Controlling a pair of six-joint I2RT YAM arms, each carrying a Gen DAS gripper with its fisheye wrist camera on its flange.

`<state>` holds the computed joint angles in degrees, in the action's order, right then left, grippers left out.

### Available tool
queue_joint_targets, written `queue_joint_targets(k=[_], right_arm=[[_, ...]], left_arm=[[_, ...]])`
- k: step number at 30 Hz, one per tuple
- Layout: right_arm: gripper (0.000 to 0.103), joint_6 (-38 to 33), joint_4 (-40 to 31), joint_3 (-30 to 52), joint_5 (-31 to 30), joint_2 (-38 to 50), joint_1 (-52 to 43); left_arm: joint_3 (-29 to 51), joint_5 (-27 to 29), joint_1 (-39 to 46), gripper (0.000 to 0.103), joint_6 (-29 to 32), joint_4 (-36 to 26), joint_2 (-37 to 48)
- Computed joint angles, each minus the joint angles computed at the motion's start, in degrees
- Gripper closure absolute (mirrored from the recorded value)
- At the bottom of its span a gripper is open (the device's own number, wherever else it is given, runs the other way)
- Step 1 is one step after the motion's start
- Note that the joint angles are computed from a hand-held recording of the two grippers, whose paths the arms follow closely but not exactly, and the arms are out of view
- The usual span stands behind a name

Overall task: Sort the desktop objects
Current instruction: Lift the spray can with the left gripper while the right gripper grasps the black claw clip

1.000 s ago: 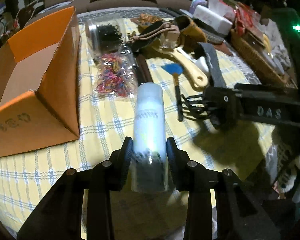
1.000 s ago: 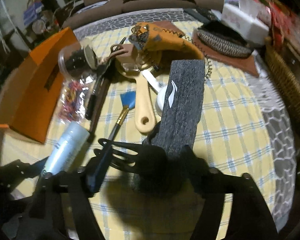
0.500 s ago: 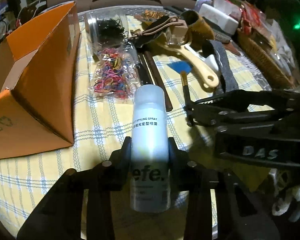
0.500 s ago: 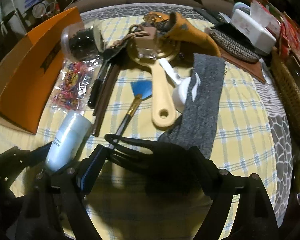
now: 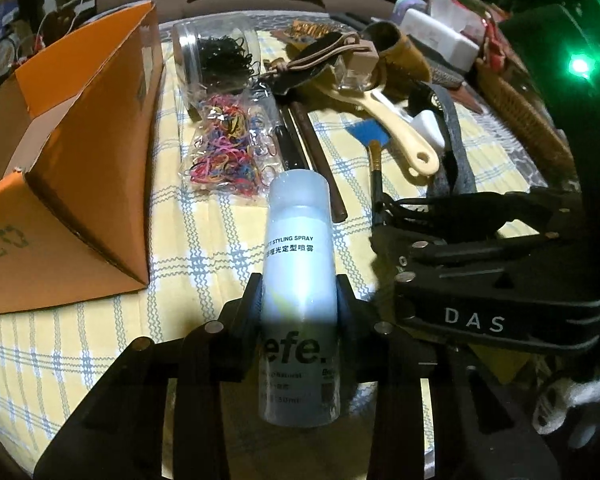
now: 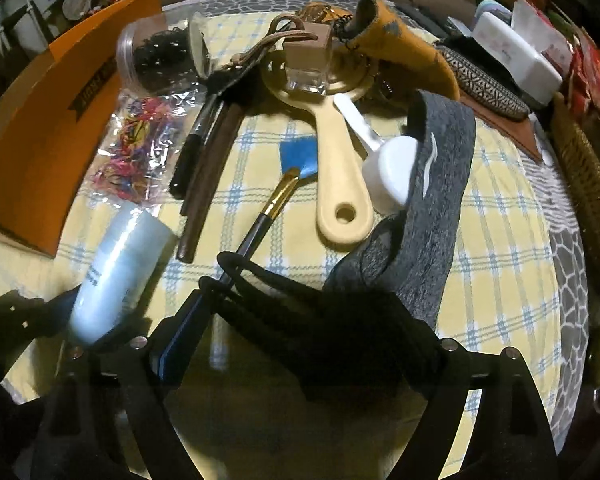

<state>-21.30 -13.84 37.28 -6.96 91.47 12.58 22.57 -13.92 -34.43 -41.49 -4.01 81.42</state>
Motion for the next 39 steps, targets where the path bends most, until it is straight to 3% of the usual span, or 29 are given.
queue_joint_targets(k=[10,14,19,20,21,22,26,29,33,34,36,39], right_arm=[[0.022,-1.64,-3.59,0.24,-3.88,-6.29,-3.16],[0.022,-0.36,-5.93,0.42,-6.32,-10.77,-3.28],[0.023,2.71,-8.73,2.46,-9.55,-15.17,-1.55],[0.03,4.14,-9.5,2.68,-9.83,-16.69,-0.16],[0.05,4.9,-10.39,3.42,-10.37,-16.78,0.62],[0.057,5.68,-11.03,4.38,-11.36,-16.21,1.13],[0.063,9.66,-10.8,6.25,-9.97,-14.78,7.6],[0.079,11.86,-10.46,7.22,-8.47,-13.2,11.32],[0.078,13.97,-8.95,7.63,-5.25,-10.73,13.13],[0.073,14.75,-8.5,7.59,-4.83,-10.13,12.73],[0.046,16.21,-7.28,8.06,-4.44,-7.66,11.4],[0.046,15.96,-6.42,9.81,-5.08,-2.73,10.77]], left_arm=[[-2.0,0.65,0.67,0.071,0.62,-4.86,-10.45],[-1.45,0.57,1.37,0.071,2.06,-10.8,-18.58],[0.66,0.78,5.09,0.071,5.83,-22.56,-33.44],[1.34,1.31,6.93,0.071,7.27,-25.13,-36.46],[2.03,2.06,9.12,0.071,8.86,-27.05,-38.55],[2.56,2.77,11.18,0.071,10.24,-28.77,-40.35],[4.16,10.75,27.98,0.071,20.98,-34.08,-46.07],[4.53,17.88,40.5,0.071,28.64,-35.65,-47.31],[4.77,26.73,55.65,0.071,38.14,-36.34,-46.79],[4.44,27.72,57.34,0.071,39.13,-36.08,-46.63],[3.79,29.89,60.47,0.071,40.92,-34.97,-45.45],[2.61,32.82,64.39,0.071,43.26,-34.06,-44.31]])
